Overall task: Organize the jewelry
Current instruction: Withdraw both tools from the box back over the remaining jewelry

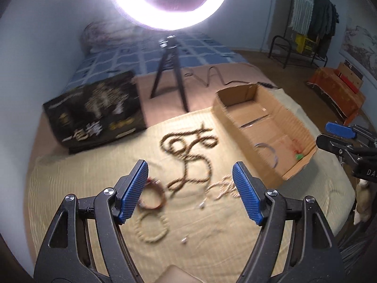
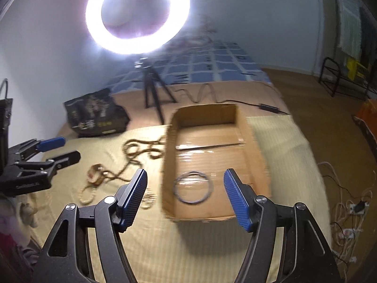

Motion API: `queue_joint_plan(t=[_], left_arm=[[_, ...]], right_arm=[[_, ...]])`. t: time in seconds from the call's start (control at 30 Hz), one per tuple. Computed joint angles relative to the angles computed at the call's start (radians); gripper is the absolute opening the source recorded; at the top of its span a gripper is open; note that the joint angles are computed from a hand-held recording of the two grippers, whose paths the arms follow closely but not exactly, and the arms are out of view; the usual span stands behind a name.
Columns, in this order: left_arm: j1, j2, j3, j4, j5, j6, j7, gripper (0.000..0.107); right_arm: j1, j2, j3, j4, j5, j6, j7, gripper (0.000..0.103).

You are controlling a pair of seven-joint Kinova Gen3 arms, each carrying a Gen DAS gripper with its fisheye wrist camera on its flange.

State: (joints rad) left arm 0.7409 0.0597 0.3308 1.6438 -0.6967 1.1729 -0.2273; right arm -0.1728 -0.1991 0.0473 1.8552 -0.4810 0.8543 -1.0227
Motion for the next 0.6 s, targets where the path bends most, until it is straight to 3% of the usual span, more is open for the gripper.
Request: queue_joint_plan(t=[0.17, 0.33, 0.5, 0.6], left_arm=[[-0.059, -0.096, 0.000, 0.115, 0.066, -0.040, 0.016, 0.076], [-0.142, -0.159, 0.007, 0.224, 0.147, -0.113, -0.002, 0.076], [-0.223, -0.176, -0.024, 0.322, 0.314, -0.229, -0.084, 0.064], [-0.246, -0.155, -0.003, 0.345, 0.342, -0.250, -0.112, 0.061]], right_arm=[[-0.046, 0.005, -0.043, 0.030, -0.016, -0.015, 0.014, 0.067], [-0.087, 0.043, -0.112, 0.070, 0.049, -0.037, -0.029, 0.067], [-0.130, 0.083, -0.158, 0.090, 0.112, -0.054, -0.060, 0.067], [-0.153, 0.110, -0.169, 0.088, 0.121, -0.058, -0.059, 0.067]])
